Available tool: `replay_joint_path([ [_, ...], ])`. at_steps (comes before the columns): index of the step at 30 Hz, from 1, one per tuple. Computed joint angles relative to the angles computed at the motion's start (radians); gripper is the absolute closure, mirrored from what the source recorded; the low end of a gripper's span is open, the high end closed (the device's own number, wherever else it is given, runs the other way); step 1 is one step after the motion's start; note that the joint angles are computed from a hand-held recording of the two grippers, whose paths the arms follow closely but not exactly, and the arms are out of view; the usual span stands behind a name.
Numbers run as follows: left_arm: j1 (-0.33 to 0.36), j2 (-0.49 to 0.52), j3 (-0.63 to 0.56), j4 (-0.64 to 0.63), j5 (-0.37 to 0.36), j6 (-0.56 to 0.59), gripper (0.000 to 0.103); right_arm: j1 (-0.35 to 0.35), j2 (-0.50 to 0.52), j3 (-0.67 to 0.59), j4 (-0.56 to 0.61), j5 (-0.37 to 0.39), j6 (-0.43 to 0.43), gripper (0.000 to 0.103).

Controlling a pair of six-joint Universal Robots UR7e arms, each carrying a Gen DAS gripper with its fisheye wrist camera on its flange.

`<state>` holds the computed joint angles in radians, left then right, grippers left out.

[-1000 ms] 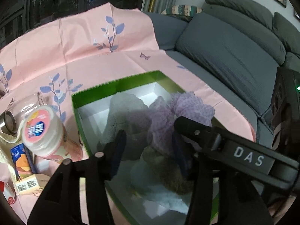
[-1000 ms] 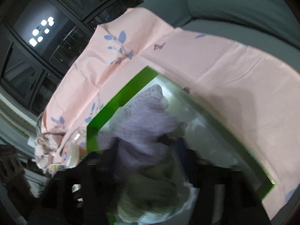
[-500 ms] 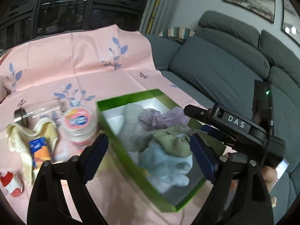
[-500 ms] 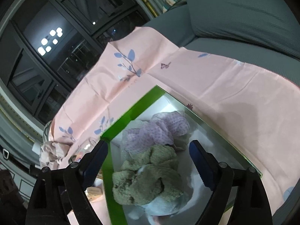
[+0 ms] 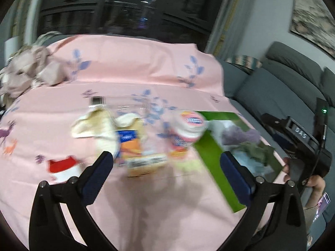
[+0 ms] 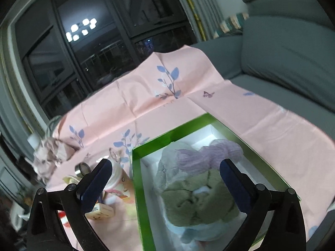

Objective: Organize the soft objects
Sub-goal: 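Move the right tool back to the cream-yellow towel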

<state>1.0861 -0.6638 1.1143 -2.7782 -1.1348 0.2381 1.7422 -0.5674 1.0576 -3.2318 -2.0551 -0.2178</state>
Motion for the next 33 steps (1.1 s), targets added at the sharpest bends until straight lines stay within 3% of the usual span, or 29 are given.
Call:
replay_joint_path([
  [5,0.026,-0.036,0.052,-0.082,0.086,-0.005,0.001,0.023,0.042,-0.041,0.003,0.014,-0.057,0.001],
  [17,0.085,-0.040,0.034,-0.076,0.185,-0.056,0.001,0.064,0.154,-0.156,0.116,0.010,-0.171,0.001],
  [27,0.099,-0.047,0.011,0.012,0.220,-0.142,0.001,0.080,0.202,-0.207,0.251,0.035,-0.164,0.001],
  [33,0.109,-0.054,-0.016,0.116,0.233,-0.217,0.003,0.072,0.177,-0.197,0.394,0.143,-0.062,0.001],
])
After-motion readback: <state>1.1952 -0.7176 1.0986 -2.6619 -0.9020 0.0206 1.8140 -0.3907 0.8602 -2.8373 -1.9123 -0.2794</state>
